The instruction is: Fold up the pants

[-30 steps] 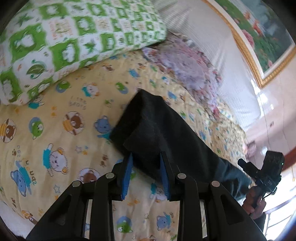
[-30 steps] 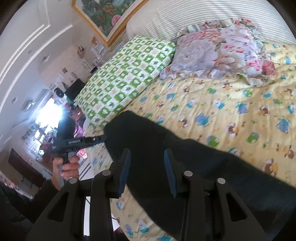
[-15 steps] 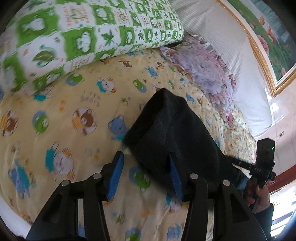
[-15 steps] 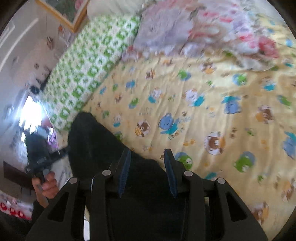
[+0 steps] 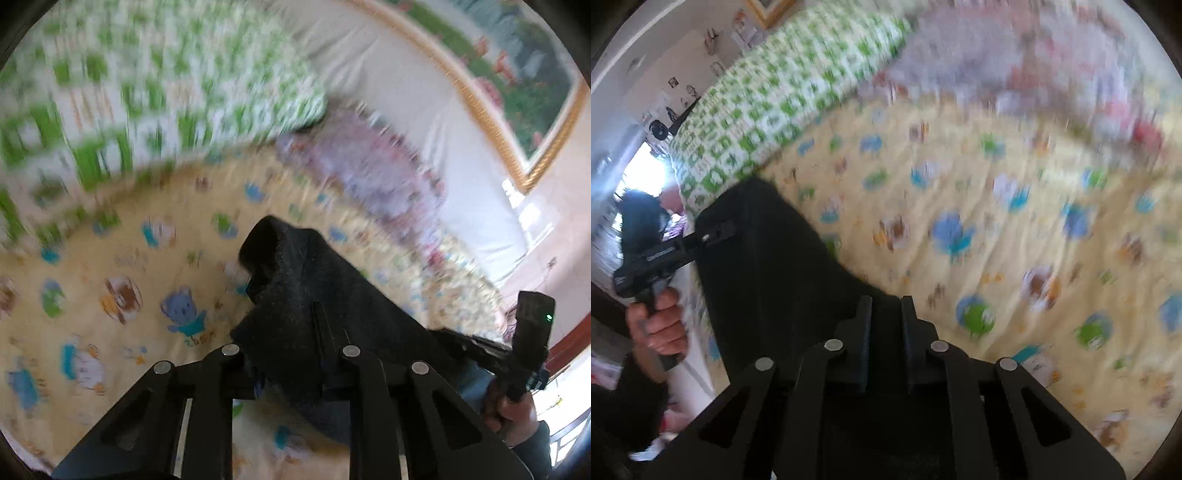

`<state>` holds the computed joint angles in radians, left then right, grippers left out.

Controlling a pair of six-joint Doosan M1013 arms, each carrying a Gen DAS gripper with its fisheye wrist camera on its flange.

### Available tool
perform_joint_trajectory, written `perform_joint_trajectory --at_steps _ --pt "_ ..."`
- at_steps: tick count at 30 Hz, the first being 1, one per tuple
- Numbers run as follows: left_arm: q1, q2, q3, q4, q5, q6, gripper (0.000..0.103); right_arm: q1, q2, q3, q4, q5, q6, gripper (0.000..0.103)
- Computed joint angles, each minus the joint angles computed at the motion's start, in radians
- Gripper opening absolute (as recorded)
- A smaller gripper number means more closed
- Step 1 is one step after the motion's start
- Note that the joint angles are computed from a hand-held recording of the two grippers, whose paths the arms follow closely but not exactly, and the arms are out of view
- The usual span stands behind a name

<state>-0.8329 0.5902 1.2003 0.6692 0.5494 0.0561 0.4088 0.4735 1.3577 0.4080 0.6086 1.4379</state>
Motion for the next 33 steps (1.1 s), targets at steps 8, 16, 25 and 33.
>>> perform_joint_trajectory --at_steps 8,16,25,33 --pt "-0.006 0.001 -0.012 0.131 0.092 0.010 0.020 0.055 -0.007 0.002 -0.340 -0.225 0.281 0.011" --pt "0.014 0.012 -0.008 0.003 0.150 0.096 0.037 0.032 0.024 0.002 -0.219 -0.175 0.337 0.025" --pt "-0.028 -0.035 0.021 0.102 0.213 -0.001 0.043 0.025 -0.136 0.228 -0.242 -0.388 0.452 0.030" --pt "-0.055 0.050 -0.151 -0.062 0.157 0.278 0.054 0.012 -0.259 0.406 -0.657 -0.471 0.990 0.032"
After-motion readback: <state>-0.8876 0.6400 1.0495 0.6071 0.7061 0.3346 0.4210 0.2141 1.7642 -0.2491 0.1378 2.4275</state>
